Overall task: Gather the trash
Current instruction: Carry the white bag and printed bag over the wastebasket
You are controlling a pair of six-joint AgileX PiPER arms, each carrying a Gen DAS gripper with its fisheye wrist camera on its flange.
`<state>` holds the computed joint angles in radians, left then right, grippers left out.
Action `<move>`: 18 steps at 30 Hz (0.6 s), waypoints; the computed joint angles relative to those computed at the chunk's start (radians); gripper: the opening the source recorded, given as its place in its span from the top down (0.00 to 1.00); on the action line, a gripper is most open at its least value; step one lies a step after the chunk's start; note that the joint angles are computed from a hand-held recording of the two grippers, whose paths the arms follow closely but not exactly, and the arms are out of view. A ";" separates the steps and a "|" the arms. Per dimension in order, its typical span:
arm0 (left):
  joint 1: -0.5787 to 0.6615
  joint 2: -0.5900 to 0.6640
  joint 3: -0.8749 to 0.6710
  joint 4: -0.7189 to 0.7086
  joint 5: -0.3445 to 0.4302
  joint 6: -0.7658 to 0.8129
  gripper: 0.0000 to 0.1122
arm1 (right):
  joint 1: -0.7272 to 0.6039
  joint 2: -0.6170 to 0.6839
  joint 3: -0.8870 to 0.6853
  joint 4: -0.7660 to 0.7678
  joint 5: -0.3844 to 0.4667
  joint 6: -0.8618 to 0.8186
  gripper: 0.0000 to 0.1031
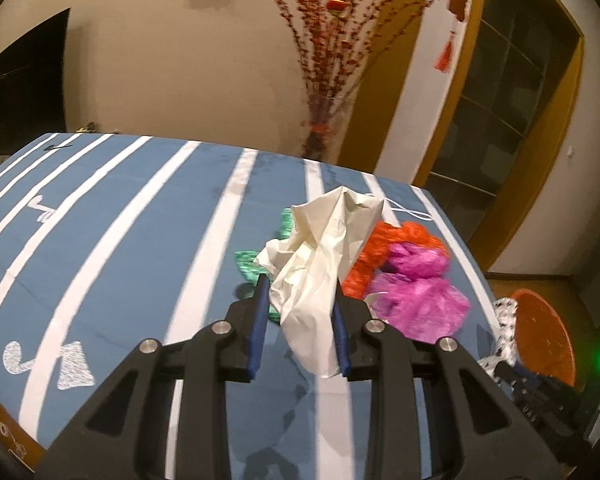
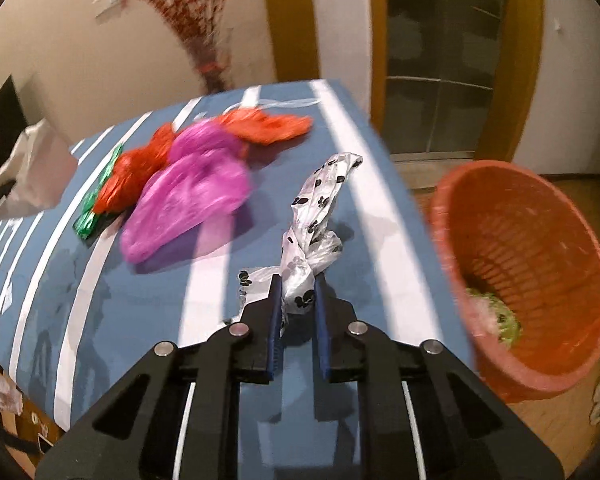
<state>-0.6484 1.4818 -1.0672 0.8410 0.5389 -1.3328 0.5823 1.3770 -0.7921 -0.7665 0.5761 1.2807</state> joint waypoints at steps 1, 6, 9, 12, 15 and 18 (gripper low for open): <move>-0.013 0.009 -0.011 0.001 0.000 -0.001 0.74 | -0.006 -0.032 0.017 -0.014 0.013 0.010 0.86; -0.087 0.058 -0.069 0.006 0.004 -0.009 0.74 | -0.068 -0.140 0.060 -0.044 0.050 0.006 0.86; -0.141 0.110 -0.131 -0.004 0.008 0.002 0.74 | -0.113 -0.198 0.084 -0.049 0.062 -0.007 0.86; -0.183 0.159 -0.192 -0.023 0.008 0.023 0.74 | -0.169 -0.260 0.112 -0.045 0.071 -0.037 0.86; -0.219 0.203 -0.246 -0.042 0.005 0.042 0.74 | -0.228 -0.307 0.133 -0.029 0.072 -0.078 0.86; -0.258 0.256 -0.314 -0.070 0.002 0.072 0.74 | -0.298 -0.353 0.155 0.006 0.065 -0.135 0.86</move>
<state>-0.9064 1.7375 -1.3808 0.7708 0.5412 -1.2610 0.2840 1.0236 -0.6376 -0.7609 0.6409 1.1454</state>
